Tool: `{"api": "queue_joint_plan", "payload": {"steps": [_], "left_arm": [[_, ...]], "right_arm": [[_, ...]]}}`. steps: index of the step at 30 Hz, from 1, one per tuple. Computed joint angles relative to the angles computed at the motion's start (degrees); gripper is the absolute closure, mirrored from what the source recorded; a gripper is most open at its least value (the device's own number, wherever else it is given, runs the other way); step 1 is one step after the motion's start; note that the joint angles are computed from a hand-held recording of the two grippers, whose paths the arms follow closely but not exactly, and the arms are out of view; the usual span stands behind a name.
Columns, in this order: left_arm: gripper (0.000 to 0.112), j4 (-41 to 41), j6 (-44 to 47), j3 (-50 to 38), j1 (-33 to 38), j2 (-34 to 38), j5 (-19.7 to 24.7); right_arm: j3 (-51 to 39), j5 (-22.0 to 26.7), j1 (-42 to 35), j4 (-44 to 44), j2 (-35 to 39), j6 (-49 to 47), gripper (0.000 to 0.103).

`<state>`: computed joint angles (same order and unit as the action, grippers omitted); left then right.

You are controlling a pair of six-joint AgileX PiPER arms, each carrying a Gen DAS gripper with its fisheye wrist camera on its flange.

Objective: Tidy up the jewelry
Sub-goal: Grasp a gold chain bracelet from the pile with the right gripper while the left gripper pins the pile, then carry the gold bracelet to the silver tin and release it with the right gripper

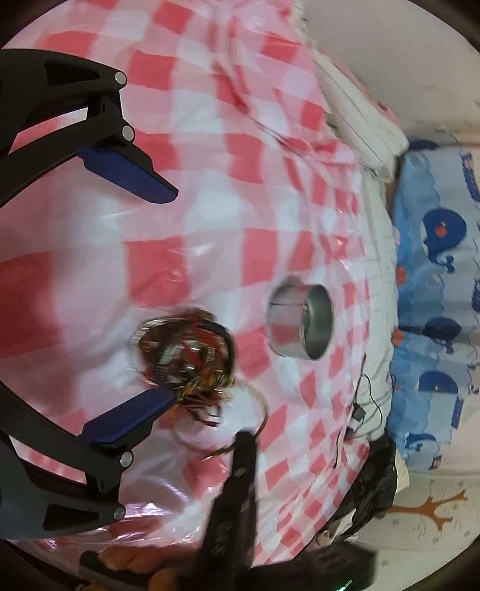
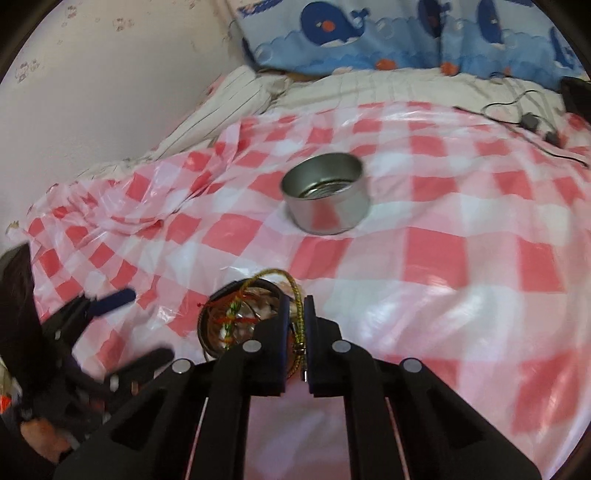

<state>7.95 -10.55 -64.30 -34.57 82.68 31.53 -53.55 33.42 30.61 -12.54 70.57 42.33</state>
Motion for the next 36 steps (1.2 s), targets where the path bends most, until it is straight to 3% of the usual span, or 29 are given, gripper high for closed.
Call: {"api": "queue_joint_plan", "payload": {"steps": [4,9,13,16,21,22,24,26,27,30,31,32,33,36], "left_arm": [[0.016,-6.04,8.29,-6.41,1.18,5.71,1.41],[0.032,-14.75,16.03,-12.90,3.32,12.25,4.11],[0.034,-18.35,19.23,-13.83,4.29,13.68,3.95],[0.045,-23.29,22.95,-15.07,5.71,14.98,5.65],[0.082,-31.53,28.93,-18.01,7.87,18.46,9.65],[0.084,-32.16,29.59,-18.27,7.91,18.87,10.10],[0.097,-33.55,31.08,-18.43,7.89,19.00,10.58],[0.101,-33.18,31.16,-18.16,7.59,18.11,10.15],[0.104,-34.25,31.90,-18.09,7.94,17.63,10.27],[0.104,-39.70,35.21,-18.20,9.93,16.69,11.75],[0.104,-42.00,36.82,-18.09,10.75,16.17,12.10],[0.104,-43.23,37.60,-18.02,11.27,15.87,12.43],[0.104,-44.72,38.51,-18.04,11.80,15.67,12.80],[0.104,-47.34,40.31,-18.04,12.78,15.32,13.36]], "right_arm": [[1.90,2.05,-3.08,0.99,-1.55,0.64,0.095],[2.40,2.63,-4.51,2.23,-0.18,-0.48,0.095],[2.17,2.69,-4.00,1.32,0.42,0.33,0.095],[2.11,2.70,-4.32,1.96,1.12,0.18,0.095],[1.91,3.01,-4.69,2.90,1.71,-0.57,0.094],[1.64,3.28,-4.74,3.13,1.83,-0.82,0.094],[1.27,3.91,-5.24,4.54,2.15,-2.34,0.089],[1.19,4.75,-4.39,2.17,2.60,-0.19,0.061],[1.11,5.05,-4.14,2.02,3.02,-0.45,0.061],[0.68,6.01,-3.12,1.08,4.41,-0.29,0.062],[0.51,6.48,-2.64,0.05,4.63,0.38,0.067],[0.41,6.68,-2.45,-0.33,4.76,0.50,0.082],[0.58,6.27,-3.07,1.24,4.65,-0.92,0.091],[1.29,5.40,-2.85,-0.18,3.57,0.62,0.094]]}}
